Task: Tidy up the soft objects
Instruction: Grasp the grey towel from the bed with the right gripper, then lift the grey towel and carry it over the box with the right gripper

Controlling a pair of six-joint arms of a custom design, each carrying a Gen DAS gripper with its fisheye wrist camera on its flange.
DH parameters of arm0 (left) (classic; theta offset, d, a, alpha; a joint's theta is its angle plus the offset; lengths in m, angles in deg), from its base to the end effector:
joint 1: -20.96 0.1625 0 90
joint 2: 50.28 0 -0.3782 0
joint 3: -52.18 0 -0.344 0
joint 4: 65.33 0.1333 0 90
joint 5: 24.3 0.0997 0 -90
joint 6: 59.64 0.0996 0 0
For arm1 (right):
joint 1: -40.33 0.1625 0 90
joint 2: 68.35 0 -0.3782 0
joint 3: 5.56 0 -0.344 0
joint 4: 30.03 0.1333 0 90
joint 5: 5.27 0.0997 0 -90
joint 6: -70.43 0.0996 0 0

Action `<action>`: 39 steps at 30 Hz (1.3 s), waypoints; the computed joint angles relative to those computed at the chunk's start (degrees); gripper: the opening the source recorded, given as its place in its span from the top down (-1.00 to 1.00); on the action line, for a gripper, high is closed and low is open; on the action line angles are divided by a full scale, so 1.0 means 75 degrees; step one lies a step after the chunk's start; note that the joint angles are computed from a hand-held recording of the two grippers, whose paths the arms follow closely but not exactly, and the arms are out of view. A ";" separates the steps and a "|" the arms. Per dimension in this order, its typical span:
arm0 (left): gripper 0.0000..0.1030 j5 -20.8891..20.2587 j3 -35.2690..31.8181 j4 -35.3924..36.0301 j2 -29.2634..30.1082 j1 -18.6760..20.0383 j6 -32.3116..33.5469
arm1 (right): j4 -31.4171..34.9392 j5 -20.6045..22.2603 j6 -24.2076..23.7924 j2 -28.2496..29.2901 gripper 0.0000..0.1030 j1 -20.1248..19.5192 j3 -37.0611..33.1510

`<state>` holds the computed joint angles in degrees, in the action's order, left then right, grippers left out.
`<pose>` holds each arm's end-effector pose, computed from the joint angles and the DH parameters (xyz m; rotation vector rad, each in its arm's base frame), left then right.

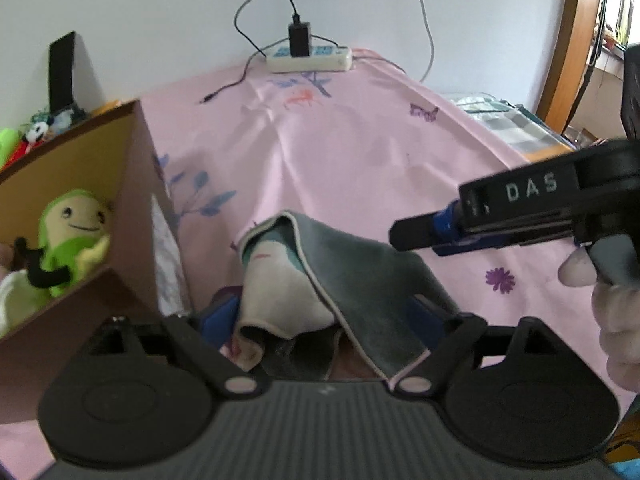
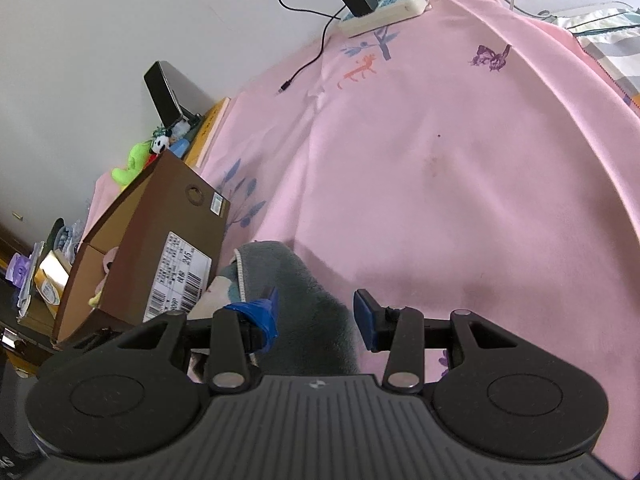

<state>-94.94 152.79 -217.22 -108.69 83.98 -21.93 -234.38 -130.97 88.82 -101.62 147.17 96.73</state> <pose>-0.1142 -0.5910 0.1987 1.3992 2.3612 -0.4303 0.2362 -0.5209 0.0628 -0.3717 -2.5066 1.2443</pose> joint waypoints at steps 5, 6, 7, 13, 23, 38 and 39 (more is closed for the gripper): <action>-0.73 -0.0202 -0.0005 -0.0018 0.0139 0.0063 0.0043 | 0.0311 0.0306 0.0041 -0.0025 0.50 -0.0178 -0.0113; -0.73 -0.0234 -0.0038 0.0051 0.0165 0.0073 0.0024 | 0.0363 0.0379 0.0055 -0.0028 0.50 -0.0207 -0.0134; -0.72 -0.0236 -0.0058 0.0089 0.0195 0.0072 -0.0011 | 0.0410 0.0451 0.0077 -0.0026 0.48 -0.0235 -0.0149; -0.54 -0.0290 -0.0197 0.0253 0.0318 0.0116 -0.0157 | 0.0570 0.0899 0.0091 -0.0006 0.46 -0.0407 -0.0277; 0.12 -0.0622 -0.0331 0.0536 0.0280 0.0206 -0.0311 | 0.0775 0.1786 0.0141 -0.0045 0.46 -0.0566 -0.0277; 0.15 -0.1940 -0.0592 0.1863 -0.0404 0.0369 0.0271 | -0.0006 0.1918 0.1130 0.0011 0.53 -0.0215 0.0110; 0.15 -0.2074 -0.0677 0.2022 -0.0453 0.0392 0.0348 | -0.0146 0.1838 0.1184 0.0048 0.53 -0.0133 0.0113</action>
